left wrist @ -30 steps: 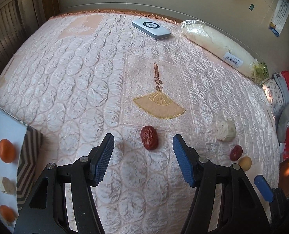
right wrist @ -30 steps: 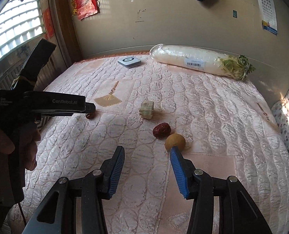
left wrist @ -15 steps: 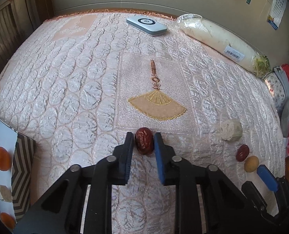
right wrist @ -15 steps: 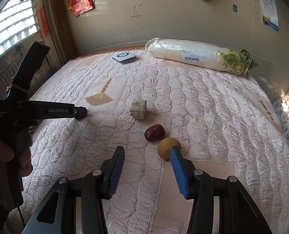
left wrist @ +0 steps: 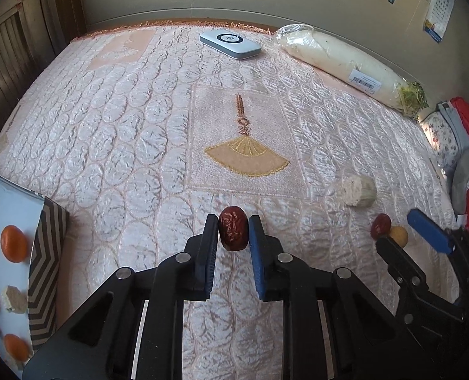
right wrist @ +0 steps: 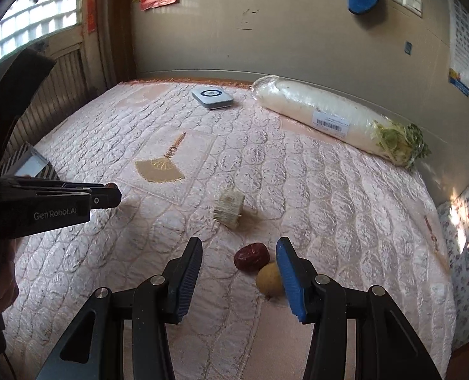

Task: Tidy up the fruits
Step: 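Grasp a red date with the left gripper while the right grasps another red date, then carry both red dates with both grippers over the tray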

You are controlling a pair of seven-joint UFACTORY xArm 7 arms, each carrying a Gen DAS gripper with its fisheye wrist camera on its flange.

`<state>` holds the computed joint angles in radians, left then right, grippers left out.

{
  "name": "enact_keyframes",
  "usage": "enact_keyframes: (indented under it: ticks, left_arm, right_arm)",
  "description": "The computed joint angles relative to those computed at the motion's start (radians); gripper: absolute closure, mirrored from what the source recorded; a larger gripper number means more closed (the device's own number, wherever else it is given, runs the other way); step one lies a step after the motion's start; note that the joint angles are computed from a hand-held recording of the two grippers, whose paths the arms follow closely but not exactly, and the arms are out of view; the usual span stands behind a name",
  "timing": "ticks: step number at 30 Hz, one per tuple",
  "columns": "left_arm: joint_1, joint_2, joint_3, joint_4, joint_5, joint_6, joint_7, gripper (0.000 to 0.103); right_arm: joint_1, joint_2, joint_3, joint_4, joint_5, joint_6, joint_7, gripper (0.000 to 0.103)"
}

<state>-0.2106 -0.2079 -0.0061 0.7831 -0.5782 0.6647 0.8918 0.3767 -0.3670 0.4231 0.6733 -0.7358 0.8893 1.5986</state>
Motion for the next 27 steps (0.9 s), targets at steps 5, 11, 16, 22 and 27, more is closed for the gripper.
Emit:
enact_keyframes:
  ticks: [5,11,16,22,27]
  left_arm:
    - [-0.003,-0.034,0.006,-0.019,-0.006,0.012,0.012,0.084]
    - [-0.007,-0.056,0.012,-0.037,0.002,0.02,0.009,0.084]
    - [-0.005,-0.082,0.027,-0.052,-0.003,0.031,0.019,0.084]
    - [0.008,-0.146,0.066,-0.084,-0.01,0.059,0.065,0.084]
    - [0.028,-0.204,0.11,-0.125,-0.011,0.05,0.127,0.084]
  right_arm:
    - [0.018,0.055,-0.056,0.042,0.084,0.036,-0.247,0.056]
    - [0.005,0.032,-0.074,-0.016,0.125,-0.033,-0.299,0.076]
    - [-0.024,-0.066,-0.048,-0.096,0.142,-0.131,-0.168,0.076]
    - [-0.053,-0.063,0.067,-0.042,0.104,-0.116,-0.021,0.076]
    - [-0.036,0.012,0.131,0.053,0.001,-0.056,0.139,0.076]
